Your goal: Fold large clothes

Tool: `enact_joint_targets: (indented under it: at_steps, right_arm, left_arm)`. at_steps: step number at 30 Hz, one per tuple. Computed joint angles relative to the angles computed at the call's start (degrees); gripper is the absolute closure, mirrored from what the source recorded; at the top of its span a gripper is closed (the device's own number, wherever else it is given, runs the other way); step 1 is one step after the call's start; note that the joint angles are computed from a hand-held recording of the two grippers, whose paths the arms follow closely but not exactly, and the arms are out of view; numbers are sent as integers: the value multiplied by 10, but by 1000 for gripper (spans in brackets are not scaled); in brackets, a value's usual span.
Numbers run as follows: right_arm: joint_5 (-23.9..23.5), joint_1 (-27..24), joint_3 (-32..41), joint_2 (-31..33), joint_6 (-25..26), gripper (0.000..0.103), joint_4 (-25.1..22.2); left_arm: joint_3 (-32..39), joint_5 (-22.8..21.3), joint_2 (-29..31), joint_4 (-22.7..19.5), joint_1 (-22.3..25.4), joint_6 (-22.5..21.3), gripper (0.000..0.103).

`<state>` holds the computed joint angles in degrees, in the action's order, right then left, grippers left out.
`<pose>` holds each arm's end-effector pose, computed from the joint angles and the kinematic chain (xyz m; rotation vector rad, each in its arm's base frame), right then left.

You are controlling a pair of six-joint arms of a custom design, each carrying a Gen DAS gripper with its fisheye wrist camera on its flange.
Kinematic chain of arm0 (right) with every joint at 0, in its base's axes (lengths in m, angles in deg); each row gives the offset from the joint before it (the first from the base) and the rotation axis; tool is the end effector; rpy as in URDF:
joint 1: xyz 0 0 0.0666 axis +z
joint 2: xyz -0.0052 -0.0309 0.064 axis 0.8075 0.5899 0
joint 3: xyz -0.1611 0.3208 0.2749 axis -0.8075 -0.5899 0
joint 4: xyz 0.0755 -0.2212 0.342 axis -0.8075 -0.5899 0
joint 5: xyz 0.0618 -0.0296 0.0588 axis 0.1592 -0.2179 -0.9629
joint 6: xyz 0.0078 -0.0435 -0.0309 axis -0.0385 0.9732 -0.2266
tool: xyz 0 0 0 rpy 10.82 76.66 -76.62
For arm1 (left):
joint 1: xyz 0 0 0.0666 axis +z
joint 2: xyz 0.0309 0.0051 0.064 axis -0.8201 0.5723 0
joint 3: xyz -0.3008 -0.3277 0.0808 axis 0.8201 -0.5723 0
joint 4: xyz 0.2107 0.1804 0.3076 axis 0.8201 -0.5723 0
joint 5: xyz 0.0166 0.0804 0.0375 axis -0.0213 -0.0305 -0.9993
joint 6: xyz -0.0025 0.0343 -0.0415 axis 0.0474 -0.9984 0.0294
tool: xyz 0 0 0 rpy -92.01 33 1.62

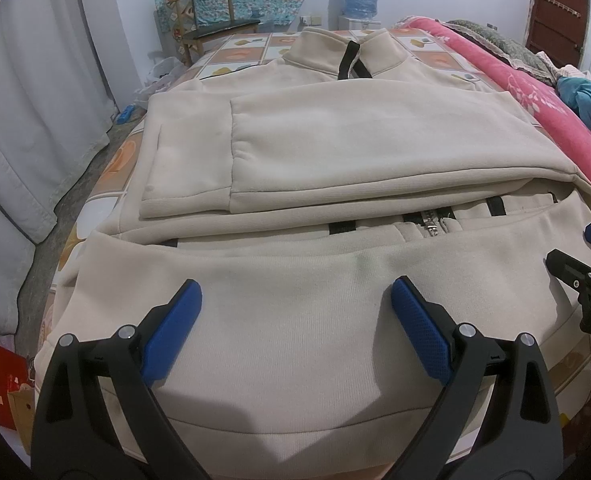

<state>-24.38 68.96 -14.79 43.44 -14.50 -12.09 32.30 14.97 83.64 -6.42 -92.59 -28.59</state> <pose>0.4119 0.1054 0.4748 -0.0876 2.5081 -0.0199 0.4164 -0.3028 0.4677 0.0358 2.4958 0.0445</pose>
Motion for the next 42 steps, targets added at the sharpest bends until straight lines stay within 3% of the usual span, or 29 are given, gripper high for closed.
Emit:
enact_joint_targets:
  at_steps: [42]
  right_arm:
    - [0, 0, -1, -1, 2, 7, 3]
  left_arm:
    - [-1, -3, 0, 1, -2, 0, 9]
